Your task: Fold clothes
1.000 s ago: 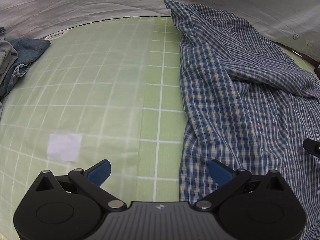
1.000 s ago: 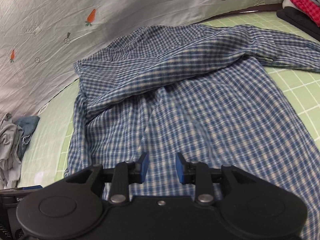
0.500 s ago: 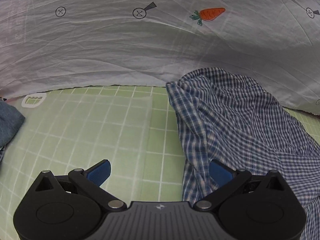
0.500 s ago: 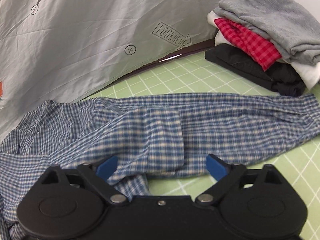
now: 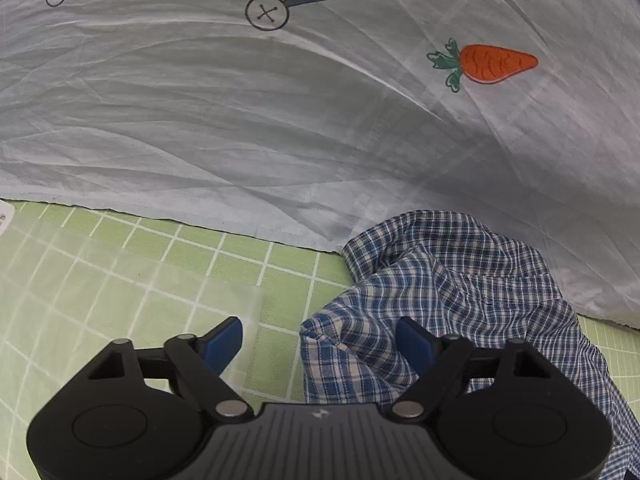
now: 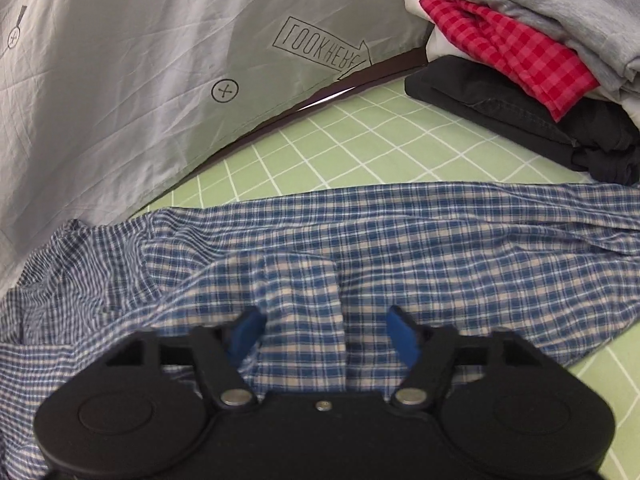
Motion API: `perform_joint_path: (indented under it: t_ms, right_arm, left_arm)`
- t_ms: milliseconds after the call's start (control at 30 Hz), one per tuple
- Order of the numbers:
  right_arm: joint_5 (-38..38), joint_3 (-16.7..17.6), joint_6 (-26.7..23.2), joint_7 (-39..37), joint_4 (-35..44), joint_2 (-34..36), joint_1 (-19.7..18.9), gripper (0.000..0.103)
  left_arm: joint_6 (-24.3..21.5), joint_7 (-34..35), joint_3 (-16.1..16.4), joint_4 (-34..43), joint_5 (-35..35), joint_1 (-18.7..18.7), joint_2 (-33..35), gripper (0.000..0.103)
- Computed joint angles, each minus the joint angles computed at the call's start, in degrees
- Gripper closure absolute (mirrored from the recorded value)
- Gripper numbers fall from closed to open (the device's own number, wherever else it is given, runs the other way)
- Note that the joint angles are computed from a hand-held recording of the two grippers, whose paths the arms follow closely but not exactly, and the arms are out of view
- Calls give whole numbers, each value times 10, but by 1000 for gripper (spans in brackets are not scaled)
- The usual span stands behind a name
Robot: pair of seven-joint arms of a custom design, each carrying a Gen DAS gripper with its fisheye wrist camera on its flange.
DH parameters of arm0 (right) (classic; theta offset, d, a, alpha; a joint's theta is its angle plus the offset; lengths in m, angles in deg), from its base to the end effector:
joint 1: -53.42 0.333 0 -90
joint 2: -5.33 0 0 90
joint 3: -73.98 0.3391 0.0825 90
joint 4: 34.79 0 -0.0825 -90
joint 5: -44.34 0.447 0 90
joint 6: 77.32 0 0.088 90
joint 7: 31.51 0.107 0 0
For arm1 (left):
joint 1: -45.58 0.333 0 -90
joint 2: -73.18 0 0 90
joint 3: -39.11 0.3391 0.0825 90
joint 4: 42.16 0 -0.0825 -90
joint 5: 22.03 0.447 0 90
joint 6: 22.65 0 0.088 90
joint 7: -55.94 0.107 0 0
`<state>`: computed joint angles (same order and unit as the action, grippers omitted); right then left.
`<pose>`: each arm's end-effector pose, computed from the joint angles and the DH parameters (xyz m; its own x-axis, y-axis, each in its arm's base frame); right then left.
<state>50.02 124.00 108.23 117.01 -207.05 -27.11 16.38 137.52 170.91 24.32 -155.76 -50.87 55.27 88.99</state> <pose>0.3758 0.0294 0.3031 -0.6415 -0.7085 -0.2941 -0.4474 0.6570 -0.6069 0.6957 -0.0304 0.3698 -0.1324 -0.9647 0.2277 -0.8401 -0.0127 -0.5423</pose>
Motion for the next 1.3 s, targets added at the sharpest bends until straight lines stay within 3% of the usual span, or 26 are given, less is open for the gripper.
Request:
perform_joint_path:
  t_ms: [33, 67, 100, 133, 267, 400, 567, 633, 700, 767, 833, 900, 967, 1033, 1067, 1100, 1233, 1300]
  right_arm:
    - [0, -37, 24, -11, -3, 20, 23, 73]
    - [5, -54, 39, -19, -6, 29, 37, 81]
    - [11, -53, 45, -26, -6, 27, 38, 86]
    - [17, -52, 52, -33, -7, 25, 39, 96]
    - [54, -25, 62, -45, -9, -7, 29, 99]
    - [64, -2, 22, -77, -1, -78, 4, 99]
    - [25, -19, -18, -87, 1, -152, -21, 100]
    - [1, -18, -35, -88, 6, -158, -43, 100]
    - [-19, -29, -47, -91, 12, -139, -54, 99]
    - [-36, -44, -45, -90, 14, -113, -57, 99]
    - [-51, -41, -46, -84, 17, -97, -63, 99]
    - [-63, -28, -53, -68, 17, -96, -72, 99]
    - [-67, -23, -44, -44, 12, -92, -75, 99]
    - [-62, -19, -31, -21, 5, -87, -77, 99]
    - [-59, -17, -25, -11, 2, -84, -78, 99]
    - [-55, -16, -20, -5, 0, -80, -79, 99]
    - [-47, -9, -16, 6, -5, -77, -80, 99]
    - [-42, 2, -8, 15, -10, -86, -84, 99]
  left_arm:
    - [-1, 0, -2, 3, -6, 1, 3, 43]
    - [-1, 1, -4, 6, -10, 2, 5, 62]
    - [0, -1, -4, 8, -9, 0, 7, 87]
    - [2, -4, -4, 10, -7, -1, 8, 96]
    - [24, -51, 16, 16, 57, -28, 11, 97]
    - [54, -93, 30, 16, 146, -50, 7, 97]
    - [78, -204, 89, 30, 318, -116, 23, 97]
    - [68, -228, 88, 51, 350, -118, 41, 97]
    - [52, -221, 64, 73, 349, -98, 58, 97]
    - [47, -195, 32, 77, 327, -68, 63, 95]
    - [44, -164, 1, 79, 294, -40, 65, 82]
    - [51, -102, -59, 59, 206, 21, 52, 54]
    - [62, -14, -141, 31, 68, 103, 35, 38]
    - [54, 75, -207, 12, -62, 173, 24, 35]
    - [31, 107, -223, 9, -111, 194, 20, 35]
    - [16, 111, -221, 8, -122, 196, 19, 35]
    - [-20, 71, -163, 8, -89, 147, 27, 36]
    - [-51, 103, -168, 16, -137, 154, 40, 42]
